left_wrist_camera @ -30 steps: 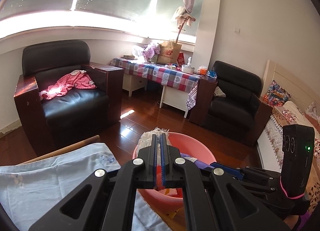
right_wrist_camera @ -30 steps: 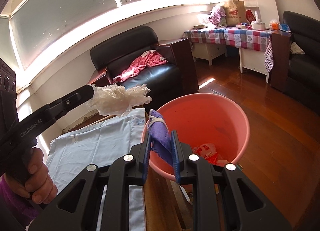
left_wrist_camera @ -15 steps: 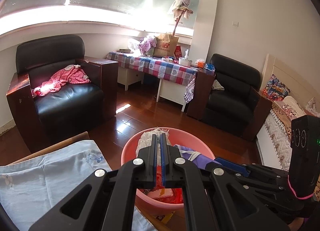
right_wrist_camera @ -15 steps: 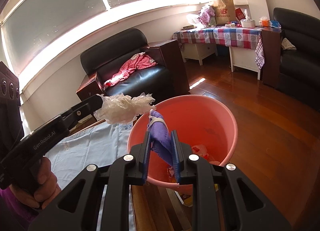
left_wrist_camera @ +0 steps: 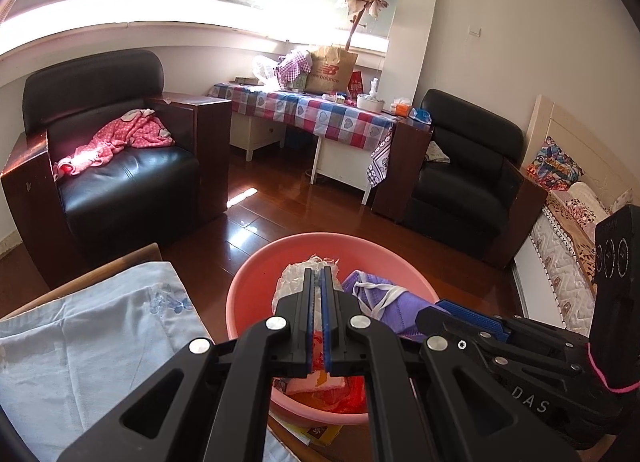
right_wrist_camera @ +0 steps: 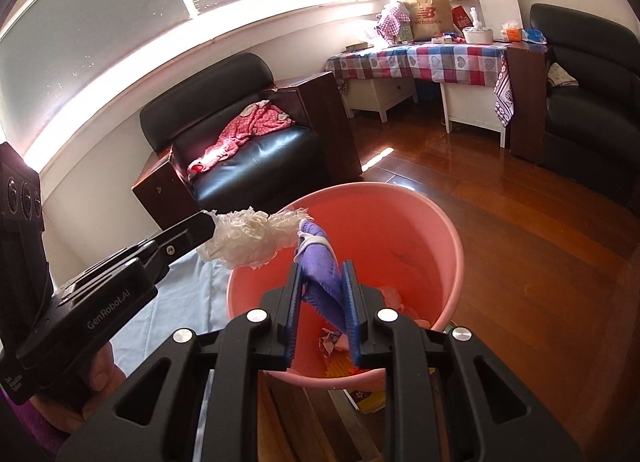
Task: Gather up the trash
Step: 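Carry the foam net and purple bundle over the pink basin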
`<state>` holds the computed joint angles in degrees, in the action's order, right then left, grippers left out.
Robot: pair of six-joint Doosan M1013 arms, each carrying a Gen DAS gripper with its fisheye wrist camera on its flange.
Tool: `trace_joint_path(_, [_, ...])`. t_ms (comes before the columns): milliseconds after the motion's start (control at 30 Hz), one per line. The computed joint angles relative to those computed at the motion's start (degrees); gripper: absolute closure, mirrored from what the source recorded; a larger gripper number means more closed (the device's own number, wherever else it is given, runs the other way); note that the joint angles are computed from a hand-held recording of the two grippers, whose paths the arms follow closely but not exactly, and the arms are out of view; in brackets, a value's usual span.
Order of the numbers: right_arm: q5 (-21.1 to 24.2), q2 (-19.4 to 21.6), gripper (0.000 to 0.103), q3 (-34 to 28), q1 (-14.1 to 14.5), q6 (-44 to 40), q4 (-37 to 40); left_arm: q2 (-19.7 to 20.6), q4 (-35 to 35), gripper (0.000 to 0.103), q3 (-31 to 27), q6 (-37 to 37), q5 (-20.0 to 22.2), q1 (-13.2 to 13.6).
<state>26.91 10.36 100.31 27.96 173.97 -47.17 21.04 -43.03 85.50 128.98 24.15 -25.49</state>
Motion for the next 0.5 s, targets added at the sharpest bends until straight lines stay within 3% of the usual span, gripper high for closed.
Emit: trace_joint_path(500, [3.3, 3.0, 0.083, -2.0, -1.4, -3.1, 4.2, 2.6, 4.8, 0.101, -2.0, -6.1, 3.6, -0.1])
